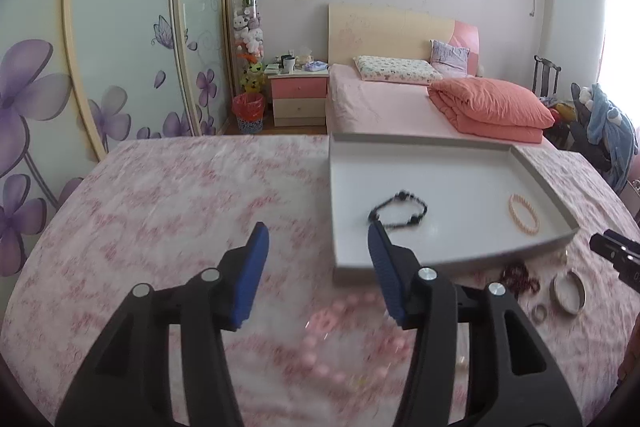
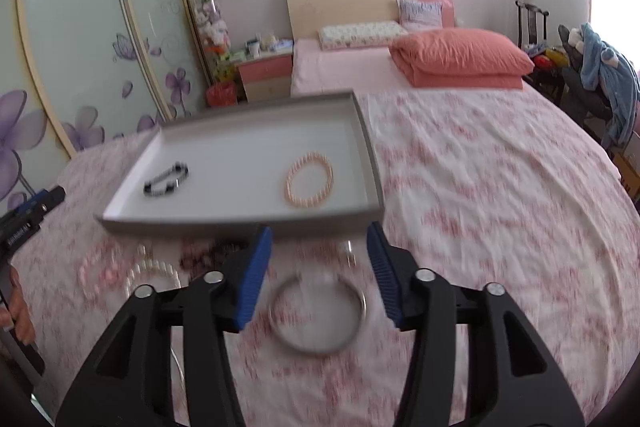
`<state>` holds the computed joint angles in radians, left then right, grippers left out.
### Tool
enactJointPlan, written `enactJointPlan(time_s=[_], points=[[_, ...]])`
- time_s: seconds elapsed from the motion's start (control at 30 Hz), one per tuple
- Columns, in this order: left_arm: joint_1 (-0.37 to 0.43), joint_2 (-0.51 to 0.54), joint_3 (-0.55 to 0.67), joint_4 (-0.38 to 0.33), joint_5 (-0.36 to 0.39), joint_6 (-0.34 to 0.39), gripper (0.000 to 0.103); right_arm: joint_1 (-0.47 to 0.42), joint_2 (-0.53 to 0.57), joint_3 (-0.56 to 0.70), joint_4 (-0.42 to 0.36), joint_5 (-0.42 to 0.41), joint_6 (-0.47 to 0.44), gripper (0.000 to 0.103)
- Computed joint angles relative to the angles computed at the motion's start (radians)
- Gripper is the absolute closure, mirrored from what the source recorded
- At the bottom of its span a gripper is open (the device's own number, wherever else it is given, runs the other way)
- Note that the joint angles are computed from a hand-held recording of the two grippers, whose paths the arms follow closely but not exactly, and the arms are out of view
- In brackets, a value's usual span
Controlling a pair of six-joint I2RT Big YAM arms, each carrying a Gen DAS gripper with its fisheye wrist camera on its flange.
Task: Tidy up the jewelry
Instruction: 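Move the right tool to the silver cuff while the left tool moves to the silver round bangle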
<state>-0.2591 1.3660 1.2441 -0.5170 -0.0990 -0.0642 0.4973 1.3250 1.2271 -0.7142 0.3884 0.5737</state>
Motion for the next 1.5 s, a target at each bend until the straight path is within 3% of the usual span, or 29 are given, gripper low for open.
enactJointPlan(time_s=[0.27,0.43,0.7,0.87,1.0,1.5], points=[[0.031,-0.053,-0.077,-0.021,-0.01,0.016,0.037,0.018,0.033,-0.017,-0.112,-0.058,0.072,0.033],[0.041,-0.071,-0.094,-0.037,0.004,0.008,0.034,0.032,0.077,0.02,-0.161,-0.04,0.068,0.026],[0.016,-0.083,-0.102,-0.047,0.008,0.008,0.033,0.033,0.114,0.05,-0.173,0.0,0.063,0.026],[-0.005,-0.084,-0.101,-0.053,0.013,0.008,0.033,0.031,0.113,0.046,-0.153,0.012,0.054,0.035],[-0.029,-0.087,-0.099,-0.07,0.017,0.007,0.033,0.03,0.104,0.037,-0.15,0.009,0.055,0.035],[-0.142,-0.106,-0.134,-0.125,0.078,0.012,0.03,0.095,-0.061,-0.117,-0.185,0.04,0.138,0.035]])
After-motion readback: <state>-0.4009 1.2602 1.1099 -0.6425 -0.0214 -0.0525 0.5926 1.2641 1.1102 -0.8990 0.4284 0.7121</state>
